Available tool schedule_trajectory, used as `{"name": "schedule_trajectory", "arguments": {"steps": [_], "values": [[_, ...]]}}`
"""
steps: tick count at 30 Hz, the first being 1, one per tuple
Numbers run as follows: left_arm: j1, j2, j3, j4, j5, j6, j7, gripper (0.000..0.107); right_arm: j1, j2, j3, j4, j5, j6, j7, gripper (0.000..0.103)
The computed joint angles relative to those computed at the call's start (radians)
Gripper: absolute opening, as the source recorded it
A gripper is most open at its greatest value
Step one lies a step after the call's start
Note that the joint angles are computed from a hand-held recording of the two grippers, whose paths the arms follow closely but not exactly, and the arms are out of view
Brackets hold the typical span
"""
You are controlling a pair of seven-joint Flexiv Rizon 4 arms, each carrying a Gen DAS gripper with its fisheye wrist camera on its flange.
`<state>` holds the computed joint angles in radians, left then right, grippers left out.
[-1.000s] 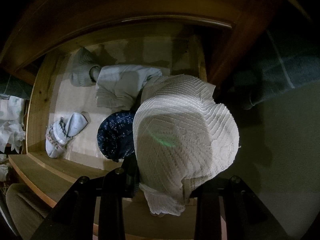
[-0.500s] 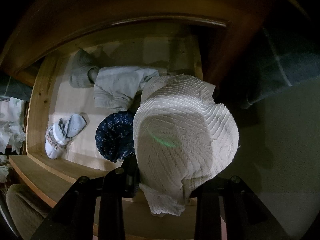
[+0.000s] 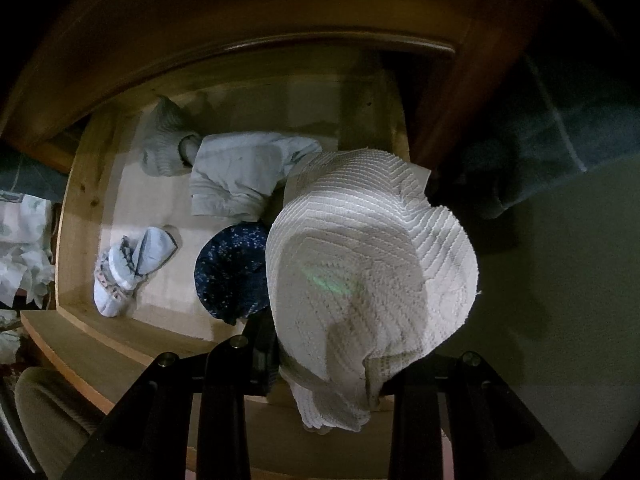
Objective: Take underwear out of drawer
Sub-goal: 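Carry the white garment into the white box with the left tool while the right holds the bra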
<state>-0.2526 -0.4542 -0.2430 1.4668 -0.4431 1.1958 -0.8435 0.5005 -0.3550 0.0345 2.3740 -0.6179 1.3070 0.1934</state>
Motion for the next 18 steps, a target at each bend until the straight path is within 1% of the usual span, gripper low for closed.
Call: {"name": "schedule_trajectory", "arguments": {"steps": [2,5,7,13,16,18], "values": [[-0.021,-0.038,0.027,-0.038,0.031,-0.021,-0.044,0.011,0.003,0.002,-0.001,-0.001,-0.003,-0.003,0.006,0.028],[-0.046,-0.088,0.061,-0.073,0.086,-0.016,-0.101,0.011,-0.001,-0.001,0.011,-0.012,0.007,-0.018,-0.009,0.028],[-0.059,-0.114,0.082,-0.095,0.126,-0.030,-0.133,0.011,-0.003,0.002,0.012,-0.011,0.007,-0.018,-0.013,0.028],[-0.047,-0.155,0.075,-0.117,0.155,-0.072,-0.173,0.011,-0.002,0.006,0.008,-0.002,0.002,-0.005,-0.006,0.028],[-0.052,-0.165,0.087,-0.121,0.173,-0.074,-0.203,0.013,-0.002,0.007,0.012,-0.004,0.006,-0.011,-0.008,0.028],[-0.040,-0.161,0.074,-0.108,0.165,-0.065,-0.203,0.014,-0.002,0.006,0.014,-0.007,0.008,-0.015,-0.008,0.028]]}}
